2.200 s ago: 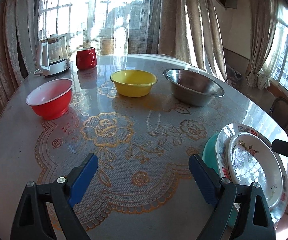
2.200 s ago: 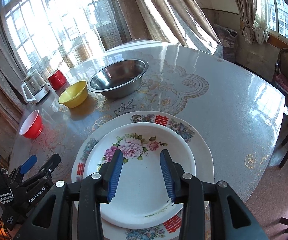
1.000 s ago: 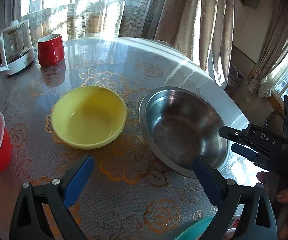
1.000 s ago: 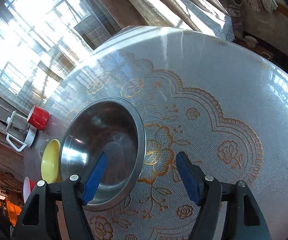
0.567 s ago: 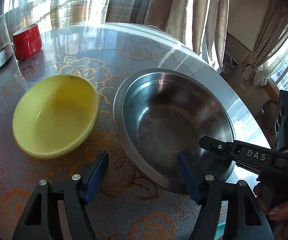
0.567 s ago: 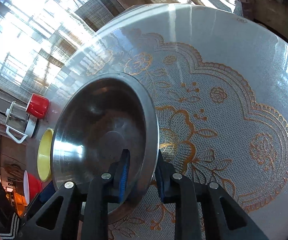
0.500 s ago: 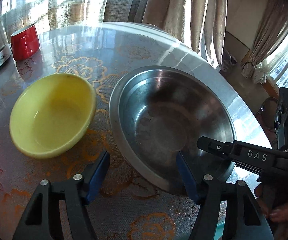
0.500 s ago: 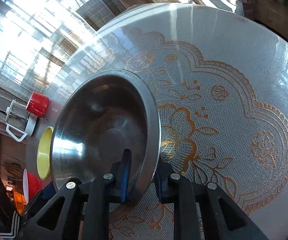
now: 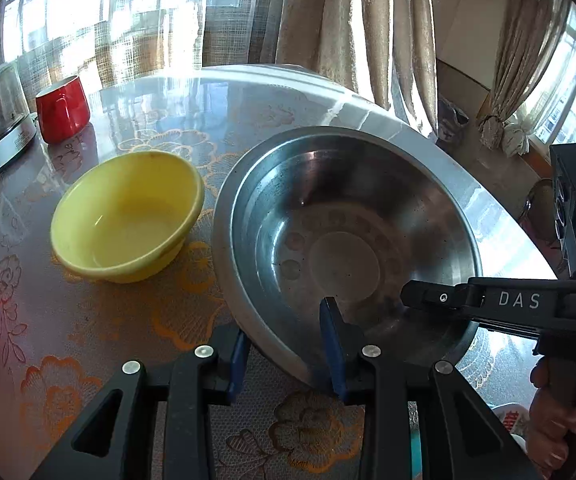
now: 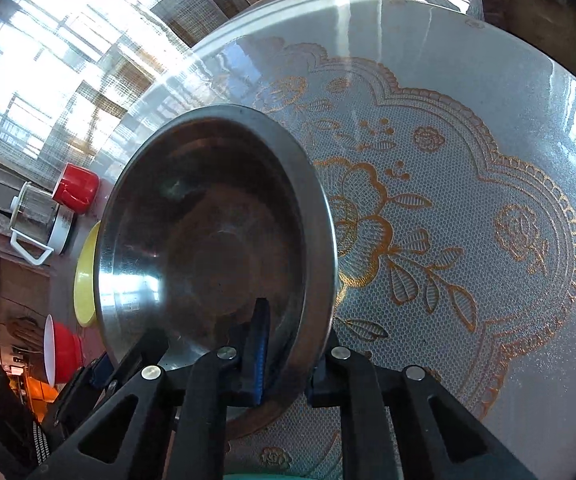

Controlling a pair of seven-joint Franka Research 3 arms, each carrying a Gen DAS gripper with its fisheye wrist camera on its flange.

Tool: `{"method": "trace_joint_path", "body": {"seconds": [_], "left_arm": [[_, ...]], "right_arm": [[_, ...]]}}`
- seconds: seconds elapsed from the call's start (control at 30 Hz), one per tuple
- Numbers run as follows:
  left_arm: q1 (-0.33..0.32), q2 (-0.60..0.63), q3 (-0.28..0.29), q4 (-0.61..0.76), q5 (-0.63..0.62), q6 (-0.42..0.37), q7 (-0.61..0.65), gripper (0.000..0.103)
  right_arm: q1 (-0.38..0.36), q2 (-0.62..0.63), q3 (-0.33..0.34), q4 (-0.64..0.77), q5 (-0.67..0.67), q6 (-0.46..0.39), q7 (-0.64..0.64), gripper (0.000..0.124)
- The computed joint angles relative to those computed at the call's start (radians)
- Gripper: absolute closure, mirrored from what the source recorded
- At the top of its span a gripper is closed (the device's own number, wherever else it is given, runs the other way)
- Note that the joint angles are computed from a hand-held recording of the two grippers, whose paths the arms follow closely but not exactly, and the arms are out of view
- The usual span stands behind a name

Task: Organize plates and bowls
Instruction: 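Lift the steel bowl with both grippers and carry it toward the plate stack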

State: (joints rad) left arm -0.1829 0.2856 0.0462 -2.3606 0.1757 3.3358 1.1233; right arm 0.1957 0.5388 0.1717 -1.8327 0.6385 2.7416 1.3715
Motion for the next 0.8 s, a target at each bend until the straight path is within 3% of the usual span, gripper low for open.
{"method": "trace_joint_path", "body": {"seconds": [0.2,0.37,0.5,0.6,0.8], "left_arm": [[-0.037,-0.044,0.032,-0.102,-0.067,0.074,0.033,0.069],[0.005,-0.088,-0.012,-0.178,-0.118,0.110,0.064,0.069],[-0.022,-0.121,-0.009,-0.239,-0.230,0.162,0.146,0.069],[0.030,-0.142,-0.054,-0.278,-0.232,0.194,0.132,0.069],[0.011,-0.191,-0.085,-0.351,-0.429,0.277,0.264,0.069]], "right_arm": [[-0.007,-0.050,0.023,-0.075,0.040,0.011,-0.051,0.111],[0.007,-0.075,0.027,-0.112,0.063,0.022,-0.073,0.111],[0.012,-0.087,0.038,-0.128,0.092,0.033,-0.100,0.111],[0.026,-0.104,0.043,-0.150,0.103,0.066,-0.128,0.111],[0.028,-0.142,0.081,-0.190,0.173,0.107,-0.199,0.111]]}}
